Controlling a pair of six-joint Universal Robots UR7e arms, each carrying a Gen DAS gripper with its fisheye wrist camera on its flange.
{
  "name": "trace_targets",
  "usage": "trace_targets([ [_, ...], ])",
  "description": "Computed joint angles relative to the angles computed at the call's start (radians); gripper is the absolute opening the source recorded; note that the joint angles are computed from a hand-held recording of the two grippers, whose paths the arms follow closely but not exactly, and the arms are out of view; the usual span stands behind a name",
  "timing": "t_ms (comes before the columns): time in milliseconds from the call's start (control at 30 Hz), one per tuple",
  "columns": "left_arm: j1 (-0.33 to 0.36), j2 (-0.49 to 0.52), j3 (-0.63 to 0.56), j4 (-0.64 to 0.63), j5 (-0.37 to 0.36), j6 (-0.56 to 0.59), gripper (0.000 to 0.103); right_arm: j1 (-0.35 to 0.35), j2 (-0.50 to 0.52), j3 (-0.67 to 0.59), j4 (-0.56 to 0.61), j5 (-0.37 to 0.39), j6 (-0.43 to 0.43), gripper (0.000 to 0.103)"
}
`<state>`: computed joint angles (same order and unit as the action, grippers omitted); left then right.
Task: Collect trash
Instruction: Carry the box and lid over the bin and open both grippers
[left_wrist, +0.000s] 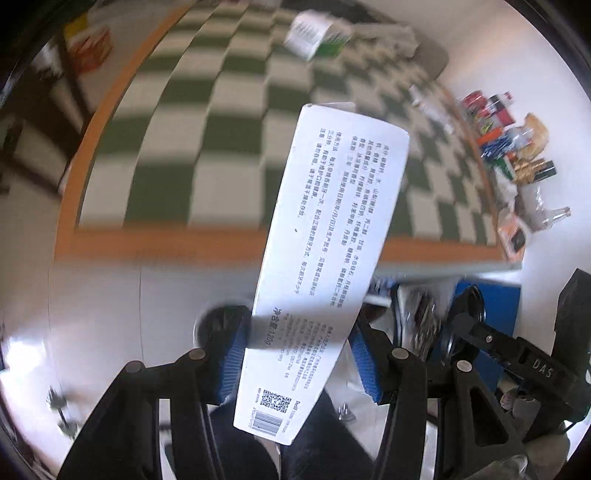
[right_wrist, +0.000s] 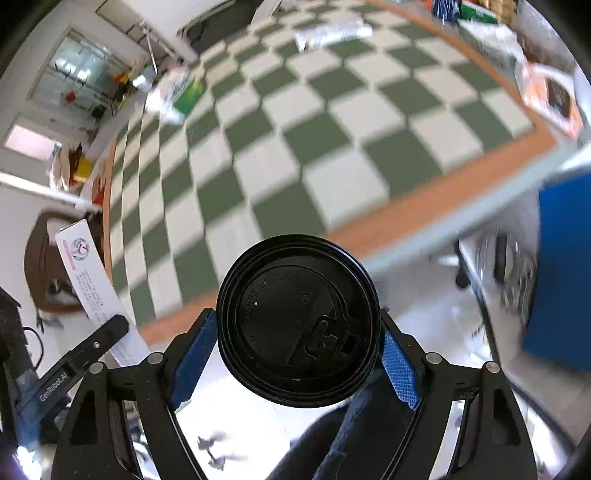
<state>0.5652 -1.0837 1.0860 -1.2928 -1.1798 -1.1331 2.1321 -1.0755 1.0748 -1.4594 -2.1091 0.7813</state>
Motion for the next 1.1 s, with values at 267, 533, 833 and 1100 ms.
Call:
trace_targets([
  [267,0.052,-0.205,0.467,-0.181,-0.171,-0.128,0.05,-0.009,-0.149,0.382,-0.068,0.081,0.052,0.085],
  [533,0.261,-0.18,0.832,-0.542,-0.21,-0.028,0.051,-0.217,-0.177,0.829,-0.477,0.118,-0.104,0.085],
  [833,0.39,-0.097,0.946,-0.668,-0.07,0.039,0.094,-0.493,0.039,1.025,-0.887,0.175,-0.369,0.1],
  [1100,0.313,-0.132,0.964,-0.52,0.046,-0.024,0.103,-0.471,0.074,1.041,-0.899,0.091,-0.387,0.103],
])
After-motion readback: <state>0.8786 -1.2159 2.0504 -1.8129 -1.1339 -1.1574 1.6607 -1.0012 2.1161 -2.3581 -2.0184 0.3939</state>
